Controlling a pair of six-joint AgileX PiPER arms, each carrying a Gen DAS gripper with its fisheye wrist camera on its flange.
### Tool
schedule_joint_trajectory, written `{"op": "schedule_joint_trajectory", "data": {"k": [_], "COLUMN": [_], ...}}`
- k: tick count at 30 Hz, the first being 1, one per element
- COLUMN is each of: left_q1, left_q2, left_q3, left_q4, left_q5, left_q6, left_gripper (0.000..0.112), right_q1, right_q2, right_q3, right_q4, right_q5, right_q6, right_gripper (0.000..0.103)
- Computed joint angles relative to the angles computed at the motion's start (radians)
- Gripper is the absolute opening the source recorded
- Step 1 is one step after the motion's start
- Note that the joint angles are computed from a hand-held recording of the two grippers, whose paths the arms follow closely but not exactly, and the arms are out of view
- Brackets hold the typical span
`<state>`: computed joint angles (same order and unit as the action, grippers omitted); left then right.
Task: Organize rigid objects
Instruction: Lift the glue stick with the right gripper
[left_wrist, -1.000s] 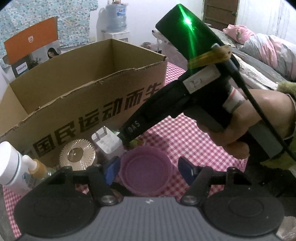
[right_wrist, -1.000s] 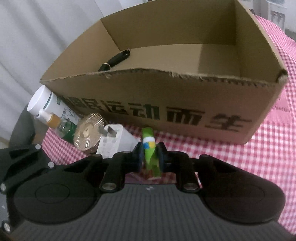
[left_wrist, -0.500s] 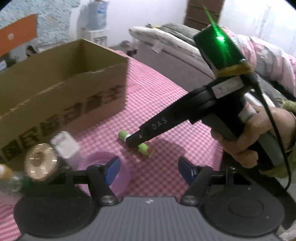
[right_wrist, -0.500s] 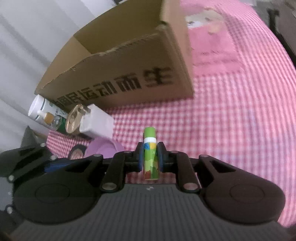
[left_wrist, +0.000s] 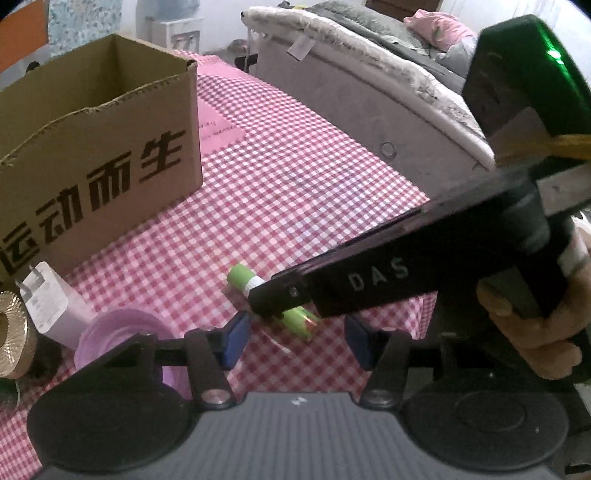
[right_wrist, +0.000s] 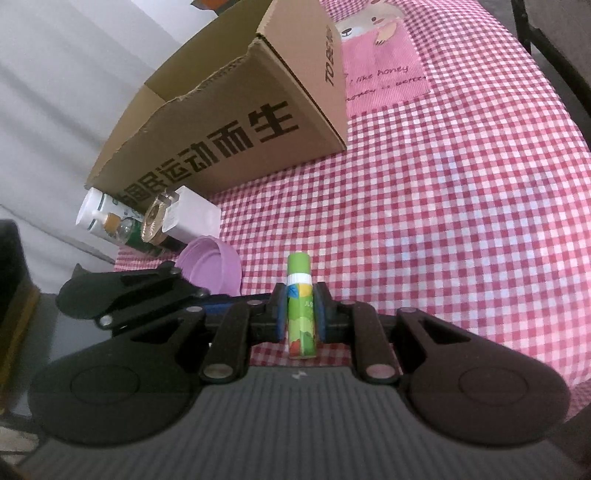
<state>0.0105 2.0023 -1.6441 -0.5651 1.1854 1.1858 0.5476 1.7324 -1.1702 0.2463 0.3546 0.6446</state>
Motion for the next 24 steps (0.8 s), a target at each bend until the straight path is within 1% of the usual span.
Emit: {"op": "schedule_joint_trajectory", "data": {"k": [8,10,12,16,18,20,24], "left_q1": [-0.033,-0.03,-0.026,-0.018,-0.004,0.012,0.053], "left_q2": [-0.003,-0.004,-0.002,-0.015,-0.043,-0.068,-0.119], "left_q3": [0.025,0.027,0.019,0.018,0.032,0.043,0.048], "left_q4": [0.005,-0.001,-0.004,-0.023,-0.04,-0.065,-0.126], "left_q5": [-0.063,-0.063,-0.052,-0.045,-0.036,-0.03,-0.008], "left_q6": [-0.026,-0.032,-0.043,-0.042,-0.027,-0.008,0.03], "left_gripper": [0.06,0.06,0.059,0.059,0.059,0.059,0.059], "right_q1": [-0.01,-0.003,0.012,0.026,0.04,0.06,0.103], "right_q2": [-0.003,-0.009,-0.014,-0.032,-0.045,-0.064,-0.094], "right_q3": [0.008,0.019,0.025,0.041,0.039,0.031,-0.02], "right_q4": [0.064,0.042,-0.011,-0.044,-0.113,-0.223,-0.427], "right_q5": [-0.015,-0.028,-0.039,-0.062,-0.062,-0.052,0.002], "right_q6": [-0.084,-0.06,0.008,0.076,0.15,0.259,0.44], "right_gripper": [0.015,0.015,0.015,0.015,0.015,0.015,0.015]}}
